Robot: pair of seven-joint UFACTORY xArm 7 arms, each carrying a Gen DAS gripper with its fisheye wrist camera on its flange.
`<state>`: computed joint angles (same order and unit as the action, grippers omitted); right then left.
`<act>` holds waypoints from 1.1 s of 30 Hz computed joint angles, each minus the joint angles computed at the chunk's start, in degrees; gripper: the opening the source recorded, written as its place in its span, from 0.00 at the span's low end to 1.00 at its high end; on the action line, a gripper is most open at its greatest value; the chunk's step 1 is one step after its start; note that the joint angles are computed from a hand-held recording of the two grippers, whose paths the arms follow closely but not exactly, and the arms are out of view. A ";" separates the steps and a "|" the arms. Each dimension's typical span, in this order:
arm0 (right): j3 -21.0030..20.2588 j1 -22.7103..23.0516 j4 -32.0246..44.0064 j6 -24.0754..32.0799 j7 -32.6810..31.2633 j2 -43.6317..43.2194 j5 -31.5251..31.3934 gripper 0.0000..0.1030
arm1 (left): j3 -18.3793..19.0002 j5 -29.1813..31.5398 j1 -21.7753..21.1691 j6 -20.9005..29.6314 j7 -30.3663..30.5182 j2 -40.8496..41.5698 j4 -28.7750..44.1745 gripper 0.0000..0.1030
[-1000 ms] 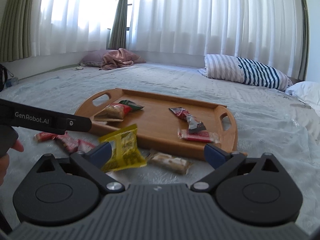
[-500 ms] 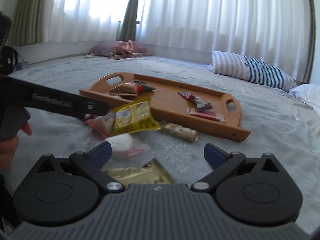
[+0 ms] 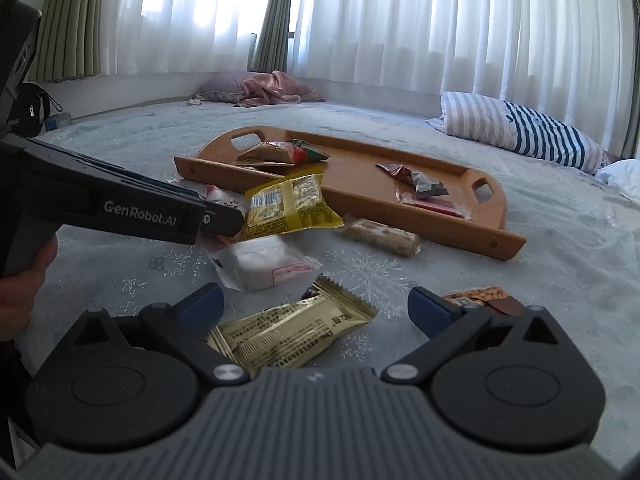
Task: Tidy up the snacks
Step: 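Move both open grippers back toward the snack pile, then grasp the red-white wrapped snack with the left gripper while the right grasps the gold wrapper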
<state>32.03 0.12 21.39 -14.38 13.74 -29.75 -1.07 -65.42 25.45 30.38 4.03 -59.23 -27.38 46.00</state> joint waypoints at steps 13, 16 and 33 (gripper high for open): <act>-4.18 4.07 -0.20 -0.91 -1.63 1.83 -0.35 1.00 | -1.86 1.37 1.54 2.79 -0.75 2.84 2.02 0.40; -8.22 7.64 -0.01 -0.78 -1.85 3.02 -0.65 1.00 | -2.48 2.22 2.02 3.96 -1.51 4.29 3.01 0.42; -6.96 7.40 -0.48 -2.02 -3.03 3.21 1.77 1.00 | -1.98 10.86 1.54 6.43 -9.00 8.55 5.22 0.43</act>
